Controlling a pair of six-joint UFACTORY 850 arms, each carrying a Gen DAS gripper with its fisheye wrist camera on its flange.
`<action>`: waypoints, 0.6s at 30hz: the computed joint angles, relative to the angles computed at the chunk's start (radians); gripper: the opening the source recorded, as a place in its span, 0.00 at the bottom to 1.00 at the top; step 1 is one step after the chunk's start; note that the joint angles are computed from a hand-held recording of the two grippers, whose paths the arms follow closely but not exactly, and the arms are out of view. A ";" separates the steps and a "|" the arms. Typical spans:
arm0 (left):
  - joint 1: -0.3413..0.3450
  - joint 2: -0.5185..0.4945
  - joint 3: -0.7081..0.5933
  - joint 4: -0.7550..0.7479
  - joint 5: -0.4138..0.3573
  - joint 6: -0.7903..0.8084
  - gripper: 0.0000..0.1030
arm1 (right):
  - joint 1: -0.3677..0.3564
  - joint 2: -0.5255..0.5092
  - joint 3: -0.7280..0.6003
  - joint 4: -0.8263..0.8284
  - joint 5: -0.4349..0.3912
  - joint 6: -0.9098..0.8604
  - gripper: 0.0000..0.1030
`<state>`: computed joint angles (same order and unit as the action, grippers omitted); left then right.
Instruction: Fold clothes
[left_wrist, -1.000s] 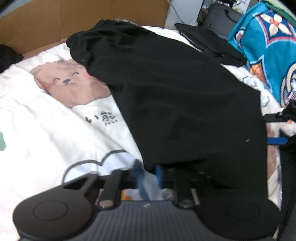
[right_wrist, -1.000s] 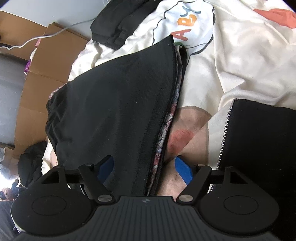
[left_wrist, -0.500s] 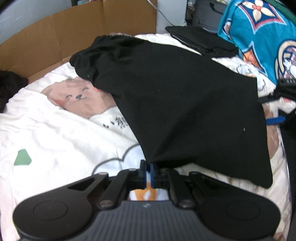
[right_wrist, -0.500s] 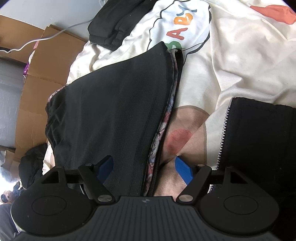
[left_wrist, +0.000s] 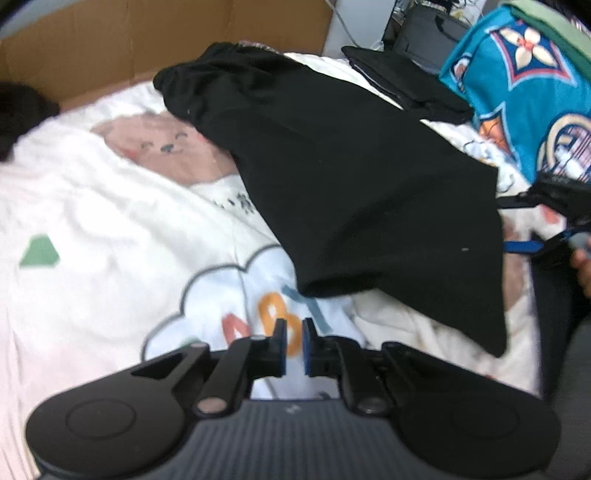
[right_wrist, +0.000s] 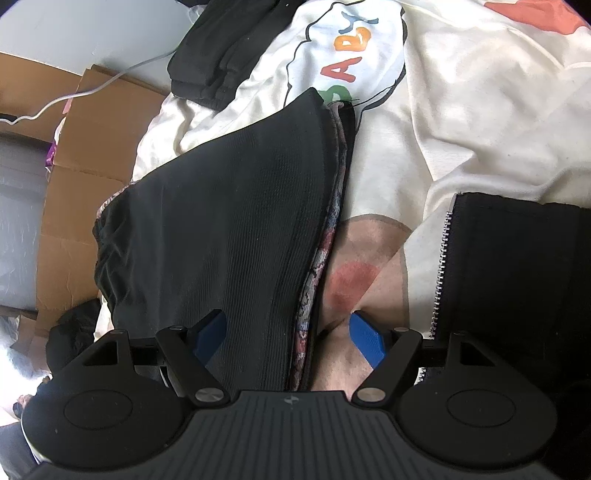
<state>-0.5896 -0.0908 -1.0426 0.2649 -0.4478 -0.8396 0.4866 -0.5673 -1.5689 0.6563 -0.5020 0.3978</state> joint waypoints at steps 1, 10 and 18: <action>0.004 0.005 0.002 -0.041 0.003 0.032 0.30 | 0.001 -0.001 -0.002 -0.003 -0.001 0.001 0.77; 0.013 -0.001 -0.017 -0.226 0.059 0.133 0.35 | -0.002 0.006 0.009 0.010 0.018 0.004 0.77; -0.018 -0.112 -0.129 -0.331 0.015 0.237 0.36 | -0.007 0.022 0.034 0.029 0.058 0.013 0.77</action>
<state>-0.6074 -0.2024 -1.1713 -0.0666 -0.4331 -0.6030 0.4793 -0.5452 -1.5354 0.6849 -0.4439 0.4113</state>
